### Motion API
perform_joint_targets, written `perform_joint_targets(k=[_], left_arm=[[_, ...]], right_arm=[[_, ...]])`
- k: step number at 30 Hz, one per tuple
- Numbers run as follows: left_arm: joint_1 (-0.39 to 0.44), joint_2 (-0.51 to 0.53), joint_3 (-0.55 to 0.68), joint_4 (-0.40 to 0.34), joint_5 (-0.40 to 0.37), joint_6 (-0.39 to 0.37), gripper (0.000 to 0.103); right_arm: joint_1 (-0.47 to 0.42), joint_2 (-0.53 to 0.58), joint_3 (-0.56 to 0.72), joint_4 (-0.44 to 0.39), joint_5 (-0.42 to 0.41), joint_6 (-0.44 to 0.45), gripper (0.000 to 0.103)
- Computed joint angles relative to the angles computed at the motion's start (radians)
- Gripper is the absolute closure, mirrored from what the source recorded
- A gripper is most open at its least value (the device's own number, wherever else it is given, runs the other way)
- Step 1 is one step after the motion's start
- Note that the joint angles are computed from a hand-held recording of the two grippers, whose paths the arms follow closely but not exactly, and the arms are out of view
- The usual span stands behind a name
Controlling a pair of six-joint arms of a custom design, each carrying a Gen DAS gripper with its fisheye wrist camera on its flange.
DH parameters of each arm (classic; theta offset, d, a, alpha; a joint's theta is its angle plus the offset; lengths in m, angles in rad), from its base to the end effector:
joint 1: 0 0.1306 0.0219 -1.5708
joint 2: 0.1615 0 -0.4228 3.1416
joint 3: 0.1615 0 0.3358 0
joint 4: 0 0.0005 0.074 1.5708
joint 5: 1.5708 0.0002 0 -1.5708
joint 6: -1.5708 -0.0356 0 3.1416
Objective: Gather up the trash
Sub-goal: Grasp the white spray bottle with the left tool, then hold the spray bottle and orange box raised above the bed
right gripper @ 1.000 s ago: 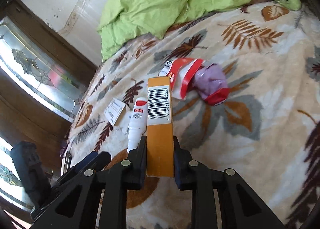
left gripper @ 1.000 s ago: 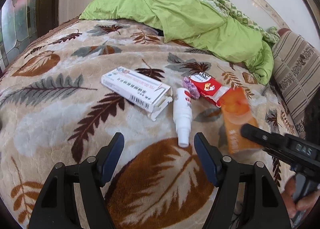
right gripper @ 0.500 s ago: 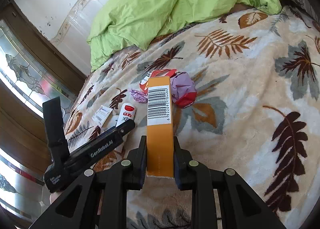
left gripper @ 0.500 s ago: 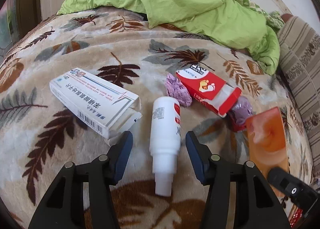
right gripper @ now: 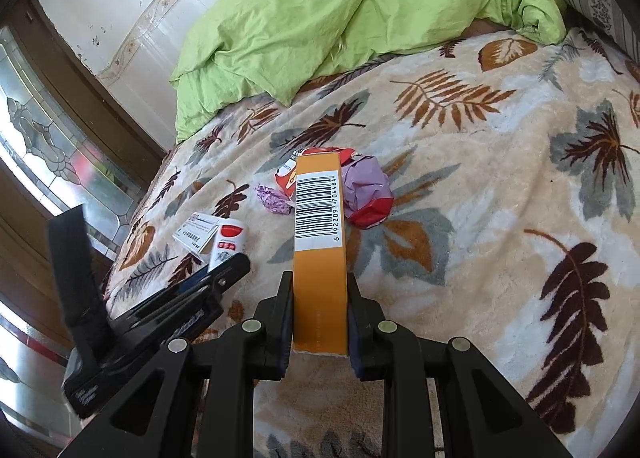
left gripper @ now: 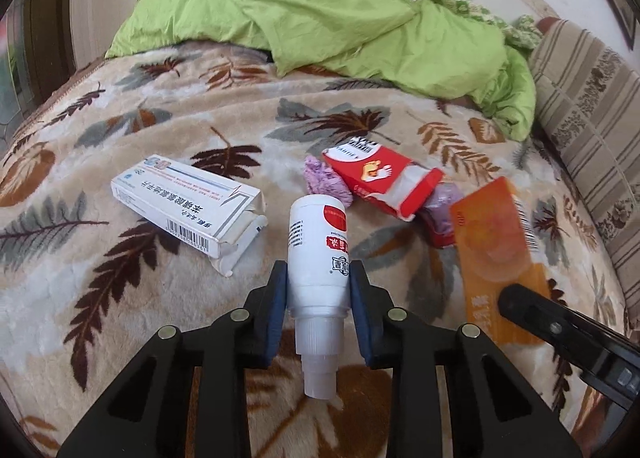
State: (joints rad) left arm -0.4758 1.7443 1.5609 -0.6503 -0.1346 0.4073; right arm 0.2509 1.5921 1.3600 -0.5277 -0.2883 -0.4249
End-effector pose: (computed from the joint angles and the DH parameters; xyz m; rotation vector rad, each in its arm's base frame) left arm 0.5036 -0.2547 0.3876 0.0198 2.4096 -0.2508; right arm 0.4856 0.1344 0.3945 0.0592 2.3887 0.6660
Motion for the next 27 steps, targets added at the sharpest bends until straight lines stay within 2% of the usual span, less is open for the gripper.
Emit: perform_joint_targets(k=[3,9,20,27], left_arm=[[-0.013,-0.043,-0.048,0.029,-0.013,0.012,0.074],[-0.050,-0.131,-0.140,0.060,-0.087,0.015,0.074],[-0.168,-0.306,-0.314,0.075,-0.210,-0.018,0.074],[-0.203,-0.344,-0.349,0.077,-0.271,-0.009,0.074]], right_arm=[[0.011,-0.016,-0.014,0.007,0.048,0.007,0.079],[0.035,-0.071,-0.060,0.008,0.107,-0.009,0.079],[0.094,-0.226,-0.200,0.015,0.146,0.020,0.079],[0.093,-0.325,-0.278,0.060,0.128,0.012,0.079]])
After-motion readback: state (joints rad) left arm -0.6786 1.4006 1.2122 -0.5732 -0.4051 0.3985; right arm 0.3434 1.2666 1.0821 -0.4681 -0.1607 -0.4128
